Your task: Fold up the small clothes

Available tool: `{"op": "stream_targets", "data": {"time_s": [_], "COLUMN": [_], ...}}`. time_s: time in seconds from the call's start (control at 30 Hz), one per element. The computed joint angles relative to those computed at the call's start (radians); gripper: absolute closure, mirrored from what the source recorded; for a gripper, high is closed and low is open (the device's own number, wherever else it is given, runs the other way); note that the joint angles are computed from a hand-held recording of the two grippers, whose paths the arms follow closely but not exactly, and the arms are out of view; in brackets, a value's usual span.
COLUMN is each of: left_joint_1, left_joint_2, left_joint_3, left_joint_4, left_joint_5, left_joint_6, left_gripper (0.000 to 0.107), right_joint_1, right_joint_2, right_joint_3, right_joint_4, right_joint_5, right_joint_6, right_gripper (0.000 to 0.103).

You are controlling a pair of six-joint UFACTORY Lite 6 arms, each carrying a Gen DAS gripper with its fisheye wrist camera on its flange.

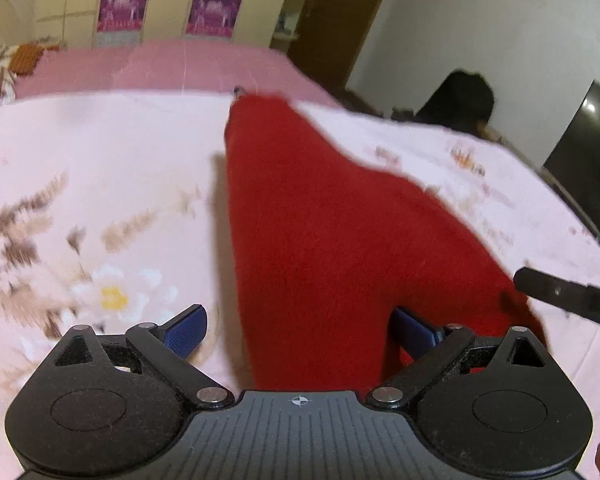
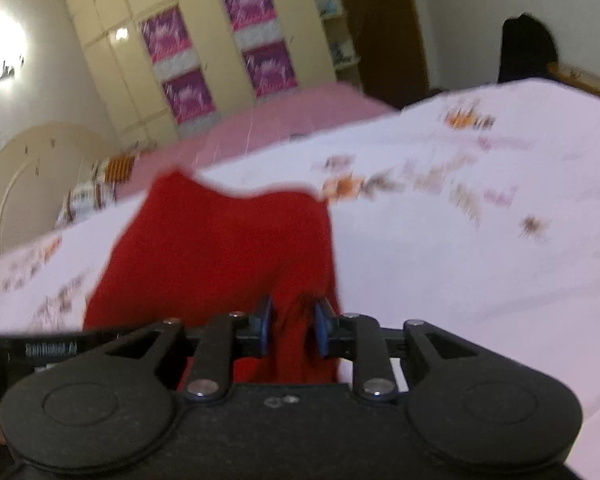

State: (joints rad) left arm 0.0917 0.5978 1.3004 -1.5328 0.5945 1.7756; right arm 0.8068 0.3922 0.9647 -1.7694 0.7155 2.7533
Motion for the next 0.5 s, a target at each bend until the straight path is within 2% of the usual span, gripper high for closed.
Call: {"op": "stream_targets", "data": {"time_s": [0.1,0.27,0.37,0.5], "left_joint_1": [-0.001,-0.031,-0.065,-0.115], "left_joint_2": [-0.014,0.112,0.257,0.469], "left_joint_3": [0.029,0.263,0.480,0.781], "left_joint_4": [-0.021,0.083,0.256,0.541], "left_joint_5": [0.007,-0.045,-0.084,-0.112], "left_joint_6": [-0.018,-0.220,-0.448,-0.785], "left_gripper": [0.009,0.009,0.009,0.009], "right_joint_1": [-0.039,-0.137,-0.189,-0.232], "right_joint_2": [0.005,0.149,0.281,0.482], "right_joint_3": [0.052,0.281,0.472,0.726], "right_joint_4": [-0.016,-0.032,0.035,0.239], "right_joint_5": [-0.015,-0.134,-0.207,-0.197], "right_joint_6": [-0.056,-0.200,-0.301,-0.564], "right_gripper": [0.078,0.078,0.078,0.078]}}
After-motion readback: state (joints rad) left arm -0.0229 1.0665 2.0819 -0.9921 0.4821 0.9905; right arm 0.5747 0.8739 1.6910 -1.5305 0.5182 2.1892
